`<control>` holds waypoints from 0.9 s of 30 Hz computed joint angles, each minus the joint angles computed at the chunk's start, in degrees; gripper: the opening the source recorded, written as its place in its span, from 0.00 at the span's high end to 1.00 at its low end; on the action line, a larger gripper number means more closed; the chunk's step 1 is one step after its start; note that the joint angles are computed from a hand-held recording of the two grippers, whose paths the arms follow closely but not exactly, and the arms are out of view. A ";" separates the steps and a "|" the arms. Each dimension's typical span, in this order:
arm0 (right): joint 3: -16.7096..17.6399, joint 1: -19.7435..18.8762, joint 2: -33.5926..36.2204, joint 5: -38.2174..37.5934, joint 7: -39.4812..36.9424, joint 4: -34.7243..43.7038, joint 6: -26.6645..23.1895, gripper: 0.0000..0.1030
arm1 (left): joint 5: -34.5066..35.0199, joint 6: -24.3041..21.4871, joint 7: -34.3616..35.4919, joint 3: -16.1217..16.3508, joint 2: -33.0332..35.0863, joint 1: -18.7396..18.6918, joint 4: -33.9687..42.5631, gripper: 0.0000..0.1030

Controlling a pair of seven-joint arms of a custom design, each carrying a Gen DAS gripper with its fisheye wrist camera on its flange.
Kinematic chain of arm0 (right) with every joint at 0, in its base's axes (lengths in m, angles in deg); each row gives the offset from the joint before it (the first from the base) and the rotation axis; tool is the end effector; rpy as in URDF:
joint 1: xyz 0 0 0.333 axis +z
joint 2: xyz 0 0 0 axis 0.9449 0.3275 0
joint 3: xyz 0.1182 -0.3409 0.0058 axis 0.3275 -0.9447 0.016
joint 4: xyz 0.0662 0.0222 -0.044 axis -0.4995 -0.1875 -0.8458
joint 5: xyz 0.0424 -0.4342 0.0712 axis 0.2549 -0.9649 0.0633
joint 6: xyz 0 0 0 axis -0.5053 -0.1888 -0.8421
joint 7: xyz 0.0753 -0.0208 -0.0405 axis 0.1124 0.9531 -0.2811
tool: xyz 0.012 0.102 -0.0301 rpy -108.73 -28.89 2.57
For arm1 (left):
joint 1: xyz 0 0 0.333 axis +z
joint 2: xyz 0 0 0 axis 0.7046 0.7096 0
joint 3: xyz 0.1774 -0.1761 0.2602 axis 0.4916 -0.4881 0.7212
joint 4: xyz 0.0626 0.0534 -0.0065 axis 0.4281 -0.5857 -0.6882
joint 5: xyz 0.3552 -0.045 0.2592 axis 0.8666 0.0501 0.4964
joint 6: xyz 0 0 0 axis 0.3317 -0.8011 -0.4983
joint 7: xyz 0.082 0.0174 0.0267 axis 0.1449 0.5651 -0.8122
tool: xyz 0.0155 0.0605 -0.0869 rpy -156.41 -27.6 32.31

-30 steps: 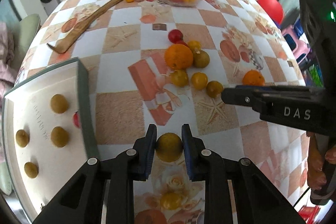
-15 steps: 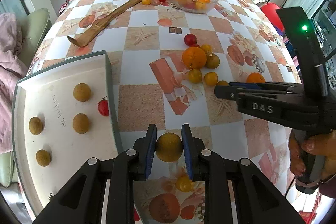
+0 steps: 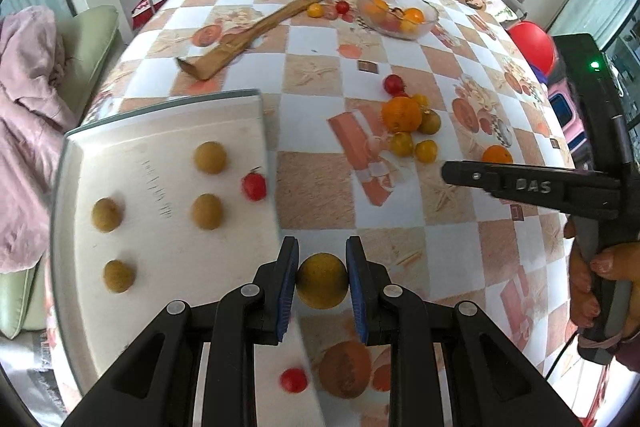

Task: Organize fruits
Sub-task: 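Carry the plum in the left gripper over the tray while the right carries its plum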

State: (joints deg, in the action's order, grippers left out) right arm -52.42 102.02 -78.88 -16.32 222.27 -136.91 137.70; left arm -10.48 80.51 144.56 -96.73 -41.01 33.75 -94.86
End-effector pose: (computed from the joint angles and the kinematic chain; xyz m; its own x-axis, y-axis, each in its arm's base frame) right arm 0.4703 0.3656 0.3116 -0.3304 -0.9050 -0.2681 -0.8839 0.3963 -0.2485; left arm 0.5214 -0.2164 0.3428 -0.5716 -0.8081 0.1420 -0.7878 0.4921 -0.3703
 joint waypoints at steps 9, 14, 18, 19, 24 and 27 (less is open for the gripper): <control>1.78 1.11 2.47 2.96 -3.63 5.03 0.70 0.77 | 2.99 0.41 -3.00 2.80 -2.57 2.33 -2.42 0.75; 2.57 2.18 5.73 5.89 -7.93 9.75 0.47 0.77 | 5.44 1.53 -5.37 4.02 -2.56 3.98 -3.09 0.75; 2.91 3.22 8.72 8.16 -11.10 13.93 -0.03 0.77 | 6.71 2.23 -6.54 4.67 -2.11 5.35 -3.22 0.75; 3.09 3.42 9.66 8.74 -12.04 15.21 -0.27 0.77 | 7.04 2.40 -6.87 4.79 -1.98 5.68 -3.27 0.75; 3.22 4.61 13.23 10.78 -15.69 20.14 -1.93 0.77 | 7.92 2.31 -7.57 5.32 -1.12 7.32 -3.22 0.75; 3.19 5.25 15.05 11.80 -17.39 22.57 -3.22 0.77 | 8.48 2.37 -7.67 5.26 -0.39 7.98 -3.02 0.75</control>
